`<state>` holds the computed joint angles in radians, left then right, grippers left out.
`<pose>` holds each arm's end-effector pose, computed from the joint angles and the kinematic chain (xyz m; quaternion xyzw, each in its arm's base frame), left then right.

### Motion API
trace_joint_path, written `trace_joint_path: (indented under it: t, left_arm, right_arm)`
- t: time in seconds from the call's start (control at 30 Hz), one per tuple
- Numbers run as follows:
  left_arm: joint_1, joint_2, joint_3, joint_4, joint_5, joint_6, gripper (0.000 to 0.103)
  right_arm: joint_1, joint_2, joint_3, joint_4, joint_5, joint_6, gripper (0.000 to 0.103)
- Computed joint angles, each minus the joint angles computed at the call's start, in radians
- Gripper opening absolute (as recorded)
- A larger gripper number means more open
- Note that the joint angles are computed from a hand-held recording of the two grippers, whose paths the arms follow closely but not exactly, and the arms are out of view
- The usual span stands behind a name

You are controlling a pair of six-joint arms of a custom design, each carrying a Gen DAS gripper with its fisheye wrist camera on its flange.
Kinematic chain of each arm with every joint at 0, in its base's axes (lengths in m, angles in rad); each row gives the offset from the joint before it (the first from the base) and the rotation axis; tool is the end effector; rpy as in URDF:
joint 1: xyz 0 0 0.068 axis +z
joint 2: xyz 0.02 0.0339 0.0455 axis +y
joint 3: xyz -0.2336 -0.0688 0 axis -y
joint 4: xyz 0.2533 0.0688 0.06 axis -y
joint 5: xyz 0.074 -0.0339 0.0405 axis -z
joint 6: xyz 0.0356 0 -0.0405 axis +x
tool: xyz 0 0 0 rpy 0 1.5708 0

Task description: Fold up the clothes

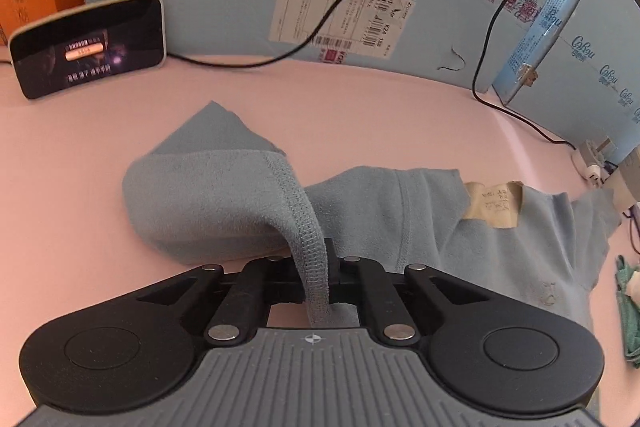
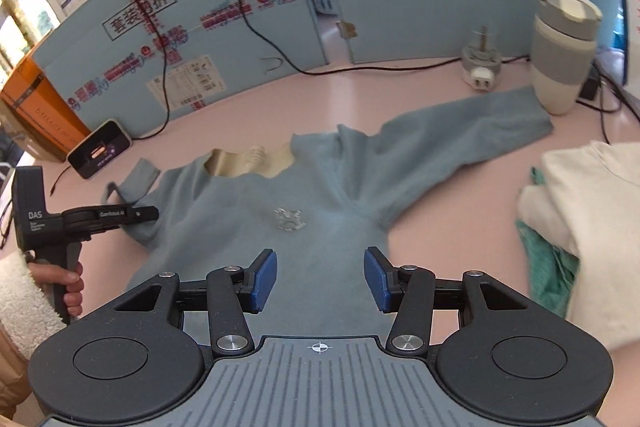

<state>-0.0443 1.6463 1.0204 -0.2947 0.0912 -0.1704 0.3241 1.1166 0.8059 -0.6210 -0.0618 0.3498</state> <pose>0.3438 -0.0185 0.1596 -0.0451 0.9457 -0.0771 0.3126 0.2290 0.0793 0.2152 0.0025 0.9490 0.1315 0.2866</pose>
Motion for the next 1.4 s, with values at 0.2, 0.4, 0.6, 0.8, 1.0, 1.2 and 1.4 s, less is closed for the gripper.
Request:
trace_joint_path:
  t: [0.2, 0.4, 0.6, 0.8, 1.0, 1.2, 1.4]
  left_arm:
    - [0.021, -0.015, 0.052, -0.015, -0.115, 0.081, 0.005]
    - [0.022, -0.052, 0.010, -0.016, -0.221, 0.109, 0.012]
    - [0.034, -0.030, -0.013, 0.006, -0.222, 0.060, 0.013]
    - [0.033, -0.004, 0.017, 0.000, -0.227, 0.047, 0.013]
    - [0.032, 0.010, 0.028, -0.014, -0.221, 0.046, 0.014]
    - [0.042, 0.026, 0.048, -0.015, -0.200, 0.060, 0.014]
    - [0.043, 0.039, 0.075, 0.005, -0.177, 0.070, 0.014]
  right_arm:
    - [-0.014, 0.265, 0.086, 0.174, -0.018, -0.147, 0.049]
    - [-0.062, 0.476, 0.214, 0.308, -0.041, -0.290, 0.049]
    - [-0.056, 0.653, 0.339, 0.382, -0.016, -0.452, 0.049]
    - [-0.031, 0.791, 0.428, 0.430, -0.040, -0.569, 0.028]
    - [-0.031, 0.891, 0.496, 0.445, -0.036, -0.587, 0.028]
    - [-0.051, 0.958, 0.582, 0.408, -0.069, -0.558, 0.029]
    - [-0.049, 0.983, 0.652, 0.320, -0.078, -0.545, 0.005]
